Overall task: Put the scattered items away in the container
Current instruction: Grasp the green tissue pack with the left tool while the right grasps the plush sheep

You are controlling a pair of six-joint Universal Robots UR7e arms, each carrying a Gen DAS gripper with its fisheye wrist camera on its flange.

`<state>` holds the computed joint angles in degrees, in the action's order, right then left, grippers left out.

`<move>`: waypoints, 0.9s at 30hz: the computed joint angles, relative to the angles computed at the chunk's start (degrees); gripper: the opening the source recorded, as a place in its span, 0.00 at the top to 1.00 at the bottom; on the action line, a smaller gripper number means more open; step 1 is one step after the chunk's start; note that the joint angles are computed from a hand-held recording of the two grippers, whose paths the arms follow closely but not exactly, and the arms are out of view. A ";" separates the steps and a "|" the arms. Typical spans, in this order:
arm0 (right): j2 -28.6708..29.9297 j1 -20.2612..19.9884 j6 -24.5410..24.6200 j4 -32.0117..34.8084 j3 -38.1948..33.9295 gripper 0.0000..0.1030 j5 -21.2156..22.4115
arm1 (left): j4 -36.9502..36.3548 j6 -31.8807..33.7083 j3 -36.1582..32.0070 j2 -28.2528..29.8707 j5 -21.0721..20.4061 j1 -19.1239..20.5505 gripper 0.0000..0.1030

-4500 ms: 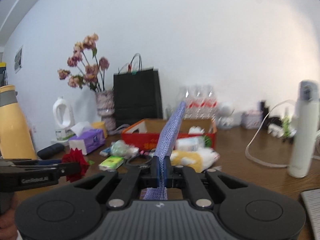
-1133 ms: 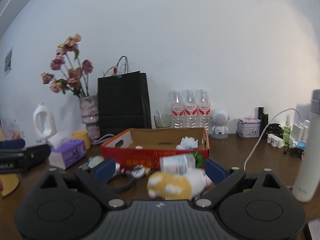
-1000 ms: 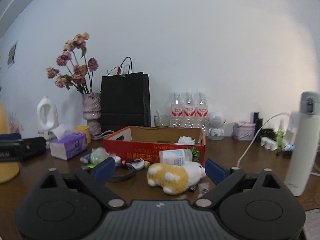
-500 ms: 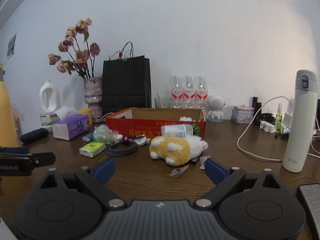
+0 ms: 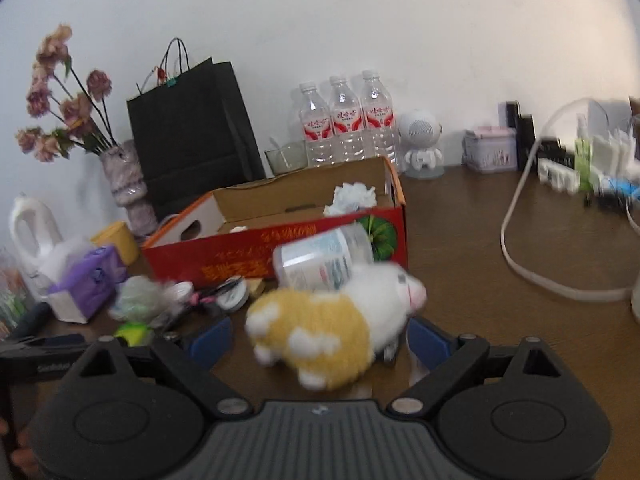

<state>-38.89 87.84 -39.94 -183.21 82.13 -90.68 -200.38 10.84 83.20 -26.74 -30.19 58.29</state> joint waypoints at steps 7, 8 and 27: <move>5.17 3.29 -17.45 3.72 -5.62 0.24 -4.99 | 3.89 -3.65 1.17 -0.75 -0.90 0.60 0.55; 6.37 3.67 -20.50 2.13 -5.98 0.27 -7.12 | 3.50 -3.44 1.43 -0.77 -0.74 0.42 0.55; -3.23 1.46 -20.19 -4.10 6.38 0.24 1.20 | -14.79 -4.11 13.93 -3.36 -0.52 -6.65 0.55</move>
<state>-42.12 89.31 -60.13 -187.30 88.52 -89.48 -215.17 6.73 97.13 -30.10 -30.72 51.64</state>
